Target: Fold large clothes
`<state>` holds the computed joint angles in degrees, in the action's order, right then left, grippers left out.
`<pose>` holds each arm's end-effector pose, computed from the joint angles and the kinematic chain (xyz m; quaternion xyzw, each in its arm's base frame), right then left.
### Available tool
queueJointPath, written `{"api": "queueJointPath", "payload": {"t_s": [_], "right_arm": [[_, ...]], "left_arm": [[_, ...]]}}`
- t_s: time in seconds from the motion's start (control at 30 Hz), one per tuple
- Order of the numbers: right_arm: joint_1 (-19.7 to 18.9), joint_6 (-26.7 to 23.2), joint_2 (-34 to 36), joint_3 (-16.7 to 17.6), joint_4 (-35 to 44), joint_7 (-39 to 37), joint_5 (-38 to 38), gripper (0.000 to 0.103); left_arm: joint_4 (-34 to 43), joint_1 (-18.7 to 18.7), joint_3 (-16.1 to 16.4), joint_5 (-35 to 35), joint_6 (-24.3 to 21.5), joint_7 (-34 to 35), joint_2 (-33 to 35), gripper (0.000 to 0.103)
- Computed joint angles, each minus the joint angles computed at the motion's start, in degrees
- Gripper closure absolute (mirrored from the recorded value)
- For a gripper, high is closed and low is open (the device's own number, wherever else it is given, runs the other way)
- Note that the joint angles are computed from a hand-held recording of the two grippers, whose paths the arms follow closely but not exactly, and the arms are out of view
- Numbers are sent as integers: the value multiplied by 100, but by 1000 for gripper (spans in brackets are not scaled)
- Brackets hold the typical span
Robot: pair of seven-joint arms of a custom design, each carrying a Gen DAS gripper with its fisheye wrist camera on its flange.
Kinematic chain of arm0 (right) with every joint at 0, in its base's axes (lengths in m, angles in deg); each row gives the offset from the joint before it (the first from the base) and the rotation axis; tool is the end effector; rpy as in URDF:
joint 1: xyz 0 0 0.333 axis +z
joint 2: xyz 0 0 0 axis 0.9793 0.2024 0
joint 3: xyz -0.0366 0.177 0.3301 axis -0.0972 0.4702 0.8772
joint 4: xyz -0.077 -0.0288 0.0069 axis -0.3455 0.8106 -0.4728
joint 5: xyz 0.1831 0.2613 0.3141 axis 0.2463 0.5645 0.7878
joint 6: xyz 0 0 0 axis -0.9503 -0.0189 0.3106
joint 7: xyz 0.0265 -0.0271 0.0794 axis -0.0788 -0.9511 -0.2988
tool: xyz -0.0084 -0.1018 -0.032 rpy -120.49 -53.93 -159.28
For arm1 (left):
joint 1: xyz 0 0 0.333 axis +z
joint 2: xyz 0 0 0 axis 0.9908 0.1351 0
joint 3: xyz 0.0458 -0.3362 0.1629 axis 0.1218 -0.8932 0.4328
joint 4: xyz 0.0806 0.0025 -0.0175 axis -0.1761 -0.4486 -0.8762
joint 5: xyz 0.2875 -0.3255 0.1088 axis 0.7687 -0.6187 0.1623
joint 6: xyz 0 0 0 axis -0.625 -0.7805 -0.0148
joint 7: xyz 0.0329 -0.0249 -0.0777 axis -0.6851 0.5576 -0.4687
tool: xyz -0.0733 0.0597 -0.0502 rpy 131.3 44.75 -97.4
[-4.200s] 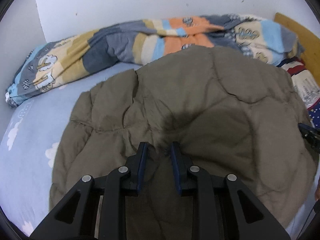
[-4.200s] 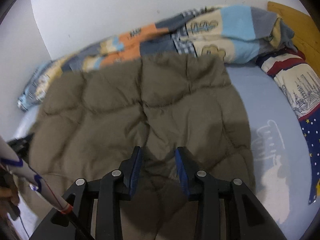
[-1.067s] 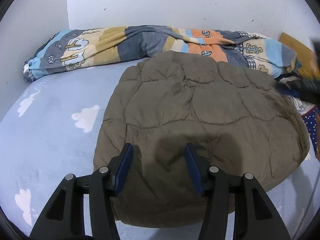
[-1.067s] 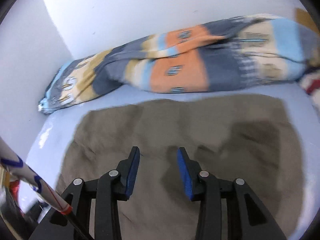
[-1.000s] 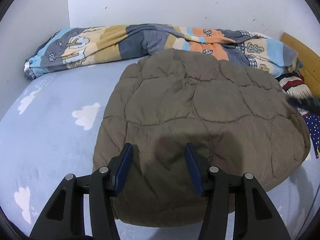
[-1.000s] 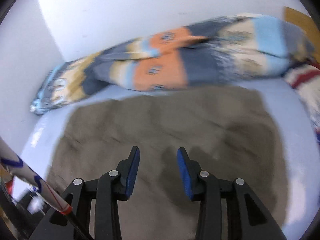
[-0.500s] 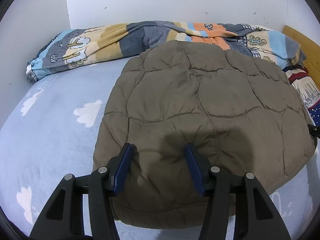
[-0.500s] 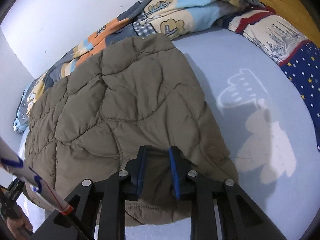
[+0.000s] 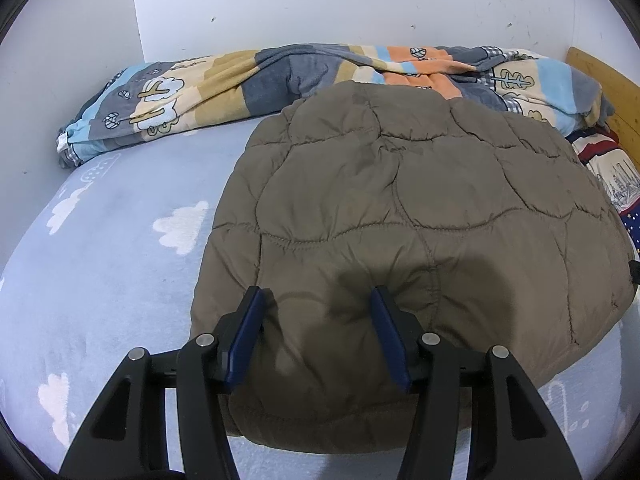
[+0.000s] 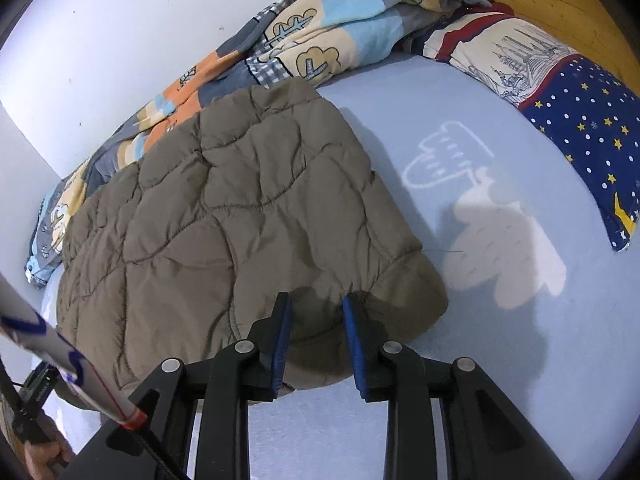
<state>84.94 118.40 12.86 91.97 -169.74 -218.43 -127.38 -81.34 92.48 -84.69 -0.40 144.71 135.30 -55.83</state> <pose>0.4382 0.1766 0.4031 -0.3720 0.8751 -0.2010 0.2355 0.6179 0.0702 0.3751 -0.5041 0.7900 -0.2854 0.2008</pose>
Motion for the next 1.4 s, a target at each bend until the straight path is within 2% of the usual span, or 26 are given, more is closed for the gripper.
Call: {"api": "queueJointPath", "payload": {"t_s": [0.23, 0.4, 0.5, 0.57, 0.63, 0.77, 0.87, 1.03, 1.17, 1.3, 1.37, 1.4], "right_arm": [[-212, 623, 183, -53, -141, 292, -182, 74], [-127, 490, 316, -81, -51, 194, -159, 74], [51, -41, 176, -67, 64, -72, 167, 74], [144, -796, 89, 143, 333, -117, -20, 74], [270, -1074, 94, 215, 559, -159, -327, 73], [422, -369, 283, 77, 688, 49, -707, 70], [567, -104, 670, -8, 898, -145, -708, 70], [821, -109, 1065, -201, 1040, -317, -623, 69], [920, 68, 1210, -375, 1001, -411, -586, 69], [1056, -393, 1065, -322, 1086, -515, -452, 68], [1107, -583, 1003, -229, 1201, -366, -778, 68], [1147, -650, 1015, -182, 1293, -347, -924, 68]], "left_arm": [[-11, -16, -27, 40, 106, -51, 19, 47], [-6, -11, -30, 96, 110, -111, 17, 47], [-3, -3, 2, 192, 36, -322, -22, 47], [1, 16, 16, 124, 58, -371, -81, 47], [18, 50, 8, -217, 152, -190, -133, 47], [25, 6, 115, -42, 199, -368, -110, 47], [-18, -56, 146, 601, 451, -847, 47, 47], [-46, 91, -38, 957, 588, -1040, 154, 43], [-19, 196, -81, 1313, 431, -1420, 206, 43], [-103, 323, -300, 880, 669, -1047, 30, 43], [-101, 407, -402, 118, 520, -449, -134, 43], [-103, 430, -449, -474, 453, 109, -231, 43]]}}
